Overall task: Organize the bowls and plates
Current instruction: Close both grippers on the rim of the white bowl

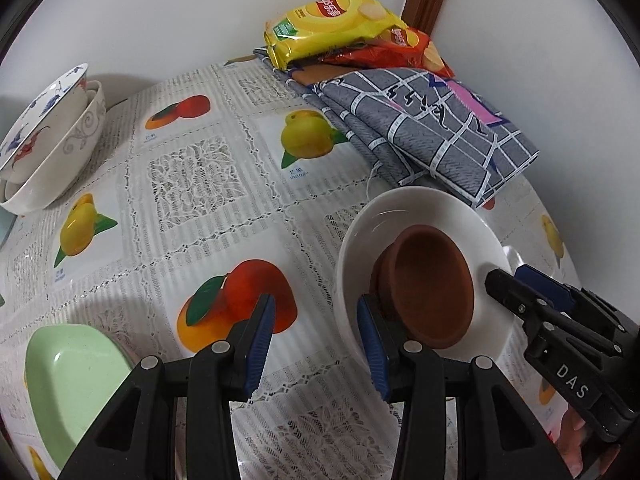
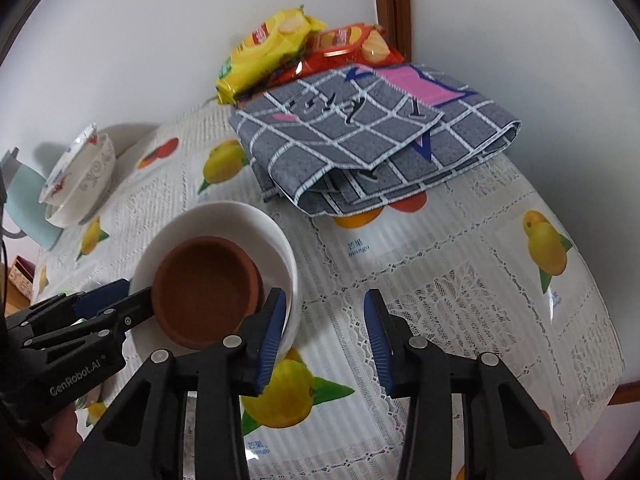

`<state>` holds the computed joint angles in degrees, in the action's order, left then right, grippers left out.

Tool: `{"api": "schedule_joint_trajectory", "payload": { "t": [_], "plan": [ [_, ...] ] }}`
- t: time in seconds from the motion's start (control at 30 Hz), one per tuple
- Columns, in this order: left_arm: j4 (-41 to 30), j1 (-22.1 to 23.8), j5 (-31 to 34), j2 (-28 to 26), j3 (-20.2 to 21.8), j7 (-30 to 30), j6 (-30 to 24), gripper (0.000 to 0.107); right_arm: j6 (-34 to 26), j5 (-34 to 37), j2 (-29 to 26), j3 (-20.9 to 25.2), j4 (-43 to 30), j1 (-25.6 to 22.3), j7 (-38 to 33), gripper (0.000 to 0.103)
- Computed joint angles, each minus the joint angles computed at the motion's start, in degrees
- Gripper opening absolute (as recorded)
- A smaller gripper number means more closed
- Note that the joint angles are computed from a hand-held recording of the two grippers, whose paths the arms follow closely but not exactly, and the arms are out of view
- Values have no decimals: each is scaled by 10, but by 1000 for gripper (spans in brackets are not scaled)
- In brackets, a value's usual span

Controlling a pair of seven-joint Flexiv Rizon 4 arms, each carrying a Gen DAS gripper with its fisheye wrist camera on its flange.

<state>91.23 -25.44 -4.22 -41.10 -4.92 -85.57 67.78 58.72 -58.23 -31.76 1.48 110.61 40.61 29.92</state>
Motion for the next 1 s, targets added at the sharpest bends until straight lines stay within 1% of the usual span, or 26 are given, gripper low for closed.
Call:
{"api": "schedule_joint_trajectory", "payload": {
  "t": [0.07,0.13,0.23,0.33,0.37,0.4,0.57,0.63,0.67,0.73,0.77,0.8,0.9,1.0],
  "plan": [
    [-6,-2,2,-5,1,0,-3,40,-1,13,-6,5,-7,-4,-15,40],
    [-12,-2,1,-10,1,0,-10,40,-24,36,-13,10,-20,-2,-39,40],
    [-19,0,0,-16,-1,3,-13,40,-38,64,-25,14,-36,0,-63,40],
    [-23,0,0,-21,0,3,-11,40,-23,81,-32,11,-40,-1,-67,40],
    [-24,-1,0,-22,2,1,-11,43,-15,85,-34,9,-40,-2,-68,40],
    [-25,0,-2,-24,0,1,-11,42,-7,90,-36,7,-40,-3,-68,40],
    [-28,5,-8,-31,-7,7,-6,38,-2,98,-39,-5,-41,6,-71,40],
    [-24,11,-17,-32,-18,14,2,30,18,78,-38,-20,-34,12,-54,35],
    [-23,10,-18,-32,-18,15,5,28,25,70,-38,-24,-31,15,-47,32],
    [-23,7,-19,-33,-18,16,12,18,44,48,-38,-35,-27,19,-27,24],
    [-21,5,-19,-33,-17,14,18,17,56,36,-38,-41,-24,20,-15,17],
    [-19,6,-22,-33,-20,16,24,12,71,20,-39,-49,-21,22,2,13],
    [-10,15,-36,-34,-33,19,41,11,76,-8,-39,-59,-21,27,32,11],
    [-2,21,-49,-35,-43,23,55,10,70,-23,-39,-57,-21,25,52,11]
  ]
}}
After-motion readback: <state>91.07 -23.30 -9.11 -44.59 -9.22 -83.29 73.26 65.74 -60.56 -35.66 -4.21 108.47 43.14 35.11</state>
